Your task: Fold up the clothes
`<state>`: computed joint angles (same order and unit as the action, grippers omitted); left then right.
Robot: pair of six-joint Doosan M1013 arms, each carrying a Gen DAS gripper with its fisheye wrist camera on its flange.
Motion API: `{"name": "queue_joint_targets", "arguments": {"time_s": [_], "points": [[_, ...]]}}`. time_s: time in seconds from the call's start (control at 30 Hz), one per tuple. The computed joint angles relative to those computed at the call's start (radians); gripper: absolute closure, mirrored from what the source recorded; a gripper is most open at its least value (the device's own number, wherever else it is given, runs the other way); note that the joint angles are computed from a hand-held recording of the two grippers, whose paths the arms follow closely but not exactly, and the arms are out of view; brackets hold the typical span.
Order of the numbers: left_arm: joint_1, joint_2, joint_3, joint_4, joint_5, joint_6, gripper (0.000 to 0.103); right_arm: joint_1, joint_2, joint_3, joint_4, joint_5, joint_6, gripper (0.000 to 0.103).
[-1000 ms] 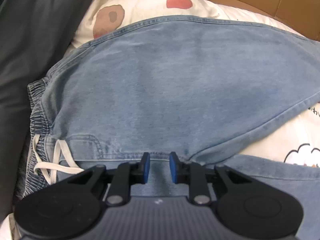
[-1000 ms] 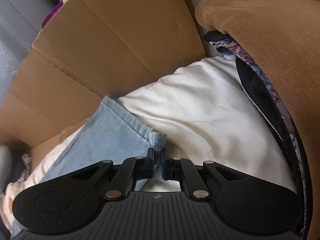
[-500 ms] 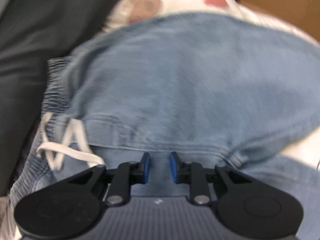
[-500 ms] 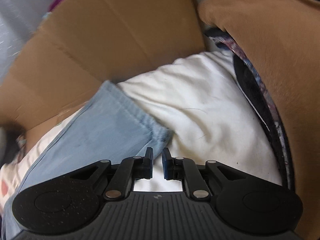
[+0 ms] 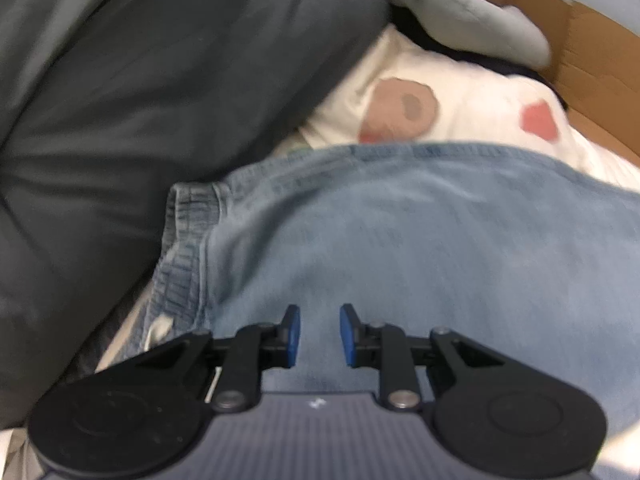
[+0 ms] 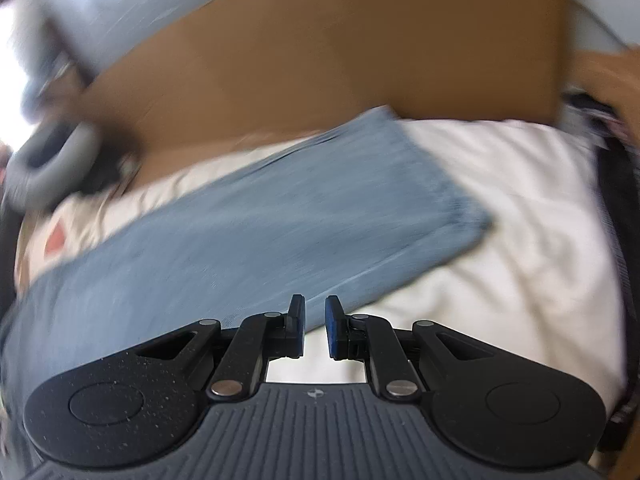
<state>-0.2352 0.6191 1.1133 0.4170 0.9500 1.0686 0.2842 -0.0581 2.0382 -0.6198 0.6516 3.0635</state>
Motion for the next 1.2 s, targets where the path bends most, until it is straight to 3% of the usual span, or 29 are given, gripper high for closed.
{"name": "queue_joint_targets", "arguments": {"time_s": [0.2,0.37,0.47,0.6,0.7,0.9,1.1,1.2], "points": [[0.022,0.083,-0.108,0.069,0.047,-0.091,0.072,0.019,0.101,-0.074,0.097,-0.063,-0.202,0.093],[0.051,0.127,-0.186,0.013,0.105,-0.103,0.073,0.026,0.179,-0.155,0.252,-0.081,-0.42,0.093],[0.063,0.153,-0.227,-0.023,0.133,-0.075,0.073,0.024,0.211,-0.201,0.353,-0.069,-0.577,0.093],[0.079,0.187,-0.286,-0.07,0.161,-0.06,0.074,0.014,0.254,-0.264,0.461,0.015,-0.745,0.093],[0.09,0.22,-0.34,-0.099,0.187,-0.048,0.075,0.009,0.27,-0.283,0.488,0.068,-0.813,0.09],[0.103,0.301,-0.478,-0.126,0.282,-0.016,0.08,0.0,0.266,-0.283,0.531,0.096,-0.896,0.09],[0.106,0.3,-0.52,-0.163,0.35,-0.035,0.08,0.0,0.263,-0.294,0.544,0.159,-0.904,0.09],[0.107,0.263,-0.477,-0.163,0.327,-0.04,0.078,-0.013,0.266,-0.299,0.582,0.173,-0.917,0.09]]}}
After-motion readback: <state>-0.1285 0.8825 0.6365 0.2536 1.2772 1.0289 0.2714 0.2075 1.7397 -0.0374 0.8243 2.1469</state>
